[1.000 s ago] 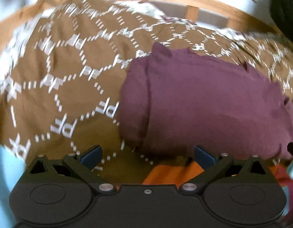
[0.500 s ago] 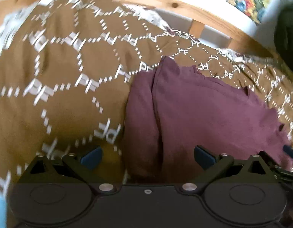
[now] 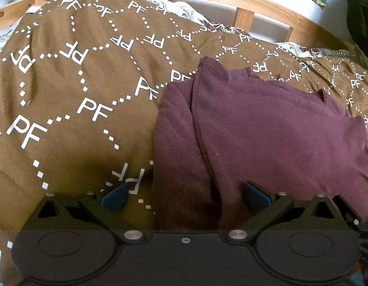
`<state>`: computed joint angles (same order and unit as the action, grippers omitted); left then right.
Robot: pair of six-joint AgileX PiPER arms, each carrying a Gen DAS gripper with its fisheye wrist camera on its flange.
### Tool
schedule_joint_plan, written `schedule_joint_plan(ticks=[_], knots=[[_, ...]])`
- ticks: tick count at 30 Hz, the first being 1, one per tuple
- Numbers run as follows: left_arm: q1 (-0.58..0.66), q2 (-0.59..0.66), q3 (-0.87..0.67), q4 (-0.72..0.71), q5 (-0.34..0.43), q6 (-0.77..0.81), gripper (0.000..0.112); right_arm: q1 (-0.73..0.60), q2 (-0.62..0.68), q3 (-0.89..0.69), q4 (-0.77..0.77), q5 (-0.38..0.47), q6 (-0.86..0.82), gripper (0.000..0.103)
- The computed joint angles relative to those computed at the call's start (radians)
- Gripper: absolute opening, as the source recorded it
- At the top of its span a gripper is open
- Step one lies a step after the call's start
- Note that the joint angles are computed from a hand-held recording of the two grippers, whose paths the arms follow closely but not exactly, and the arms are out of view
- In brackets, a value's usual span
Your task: Fold small clothes
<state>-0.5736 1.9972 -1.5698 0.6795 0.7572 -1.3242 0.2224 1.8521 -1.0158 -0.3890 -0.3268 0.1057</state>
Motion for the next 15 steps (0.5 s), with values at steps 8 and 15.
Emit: schedule_joint_plan(ticks=[8,15], knots=[[0.026,-0.029,0.043,-0.029,-0.098,0.018,0.102,-0.002,0.014,0.012,0.022,-0.021,-0.016,0.103],[0.059,-0.002,0.012,-0.107,-0.143,0.083,0.102,0.005,0.016,0.023,0.072,-0.037,-0.064,0.103]])
